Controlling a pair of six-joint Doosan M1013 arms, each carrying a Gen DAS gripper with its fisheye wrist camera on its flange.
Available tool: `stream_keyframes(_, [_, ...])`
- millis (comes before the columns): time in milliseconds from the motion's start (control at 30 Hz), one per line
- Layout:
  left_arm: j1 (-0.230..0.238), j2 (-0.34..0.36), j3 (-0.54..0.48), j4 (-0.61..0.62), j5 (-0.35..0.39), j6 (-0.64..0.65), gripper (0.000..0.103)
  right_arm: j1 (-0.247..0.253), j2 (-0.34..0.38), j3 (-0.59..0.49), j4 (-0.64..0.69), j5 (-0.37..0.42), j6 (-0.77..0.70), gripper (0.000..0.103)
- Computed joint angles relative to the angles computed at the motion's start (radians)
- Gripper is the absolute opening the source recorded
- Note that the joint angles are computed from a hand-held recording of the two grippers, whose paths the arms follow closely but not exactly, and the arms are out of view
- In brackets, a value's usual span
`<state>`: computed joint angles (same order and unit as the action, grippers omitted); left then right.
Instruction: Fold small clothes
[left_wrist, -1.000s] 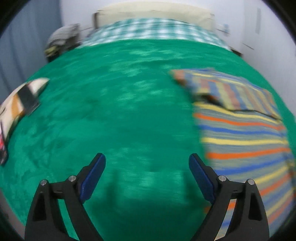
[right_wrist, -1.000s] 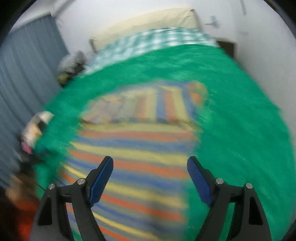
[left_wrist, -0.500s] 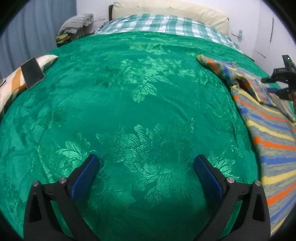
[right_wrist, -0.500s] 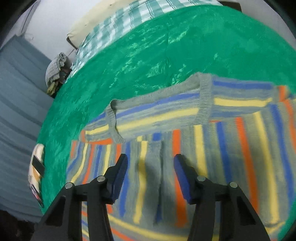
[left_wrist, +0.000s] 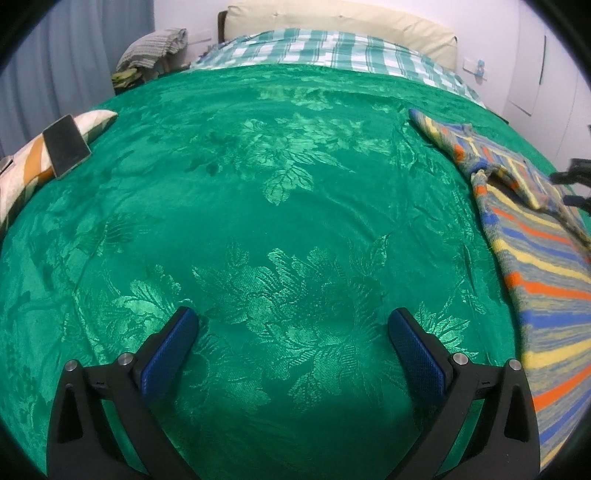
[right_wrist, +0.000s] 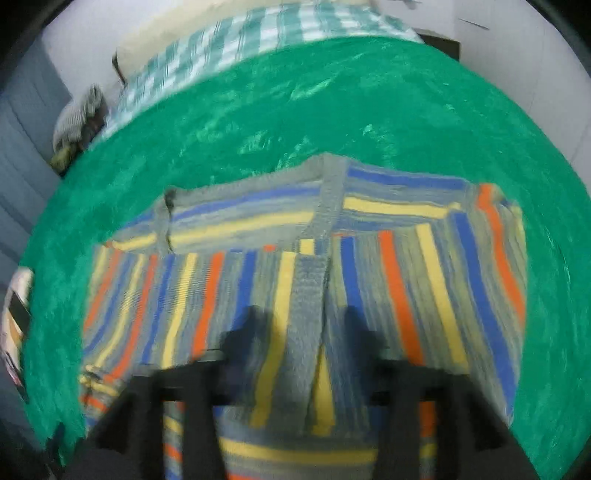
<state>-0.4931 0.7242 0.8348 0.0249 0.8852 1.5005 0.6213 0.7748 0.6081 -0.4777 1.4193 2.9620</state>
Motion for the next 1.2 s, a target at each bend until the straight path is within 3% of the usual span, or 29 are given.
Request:
stream_keyframes(167, [0.000, 0.000, 0.000, 0.000, 0.000, 0.000, 0.103, 0.065, -0.107, 0.170, -0.090, -0.077, 0.017, 0.068])
stream_keyframes(300, [-0.001, 0.001, -0.001, 0.005, 0.002, -0.002, 0.103, 0.154, -0.180, 0.305, -0.185, 0.020, 0.044, 0.072])
stream_keyframes(433, [-0.002, 0.001, -0.002, 0.012, 0.008, -0.006, 0.103, 0.230, -0.251, 0.438, -0.184, 0.109, 0.143, 0.073])
stream_keyframes(633, [-0.004, -0.007, -0.008, 0.025, 0.049, -0.023, 0.102, 0.316, -0.296, 0.524, -0.199, 0.200, 0.336, 0.073])
stream_keyframes(733, [0.004, -0.026, -0.008, -0.031, 0.074, 0.001, 0.102, 0.327, -0.318, 0.544, -0.231, 0.186, 0.411, 0.073])
stream_keyframes(900, [-0.005, -0.089, 0.032, -0.082, 0.023, 0.048, 0.102, 0.335, -0.305, 0.528, -0.285, 0.197, 0.383, 0.075])
stream_keyframes(1000, [-0.012, -0.117, 0.055, -0.134, 0.033, 0.066, 0.102, 0.333, -0.303, 0.530, -0.278, 0.176, 0.387, 0.075])
stream_keyframes(1200, [-0.026, -0.172, 0.160, -0.217, 0.013, 0.086, 0.102, 0.336, -0.301, 0.532, -0.289, 0.171, 0.395, 0.075])
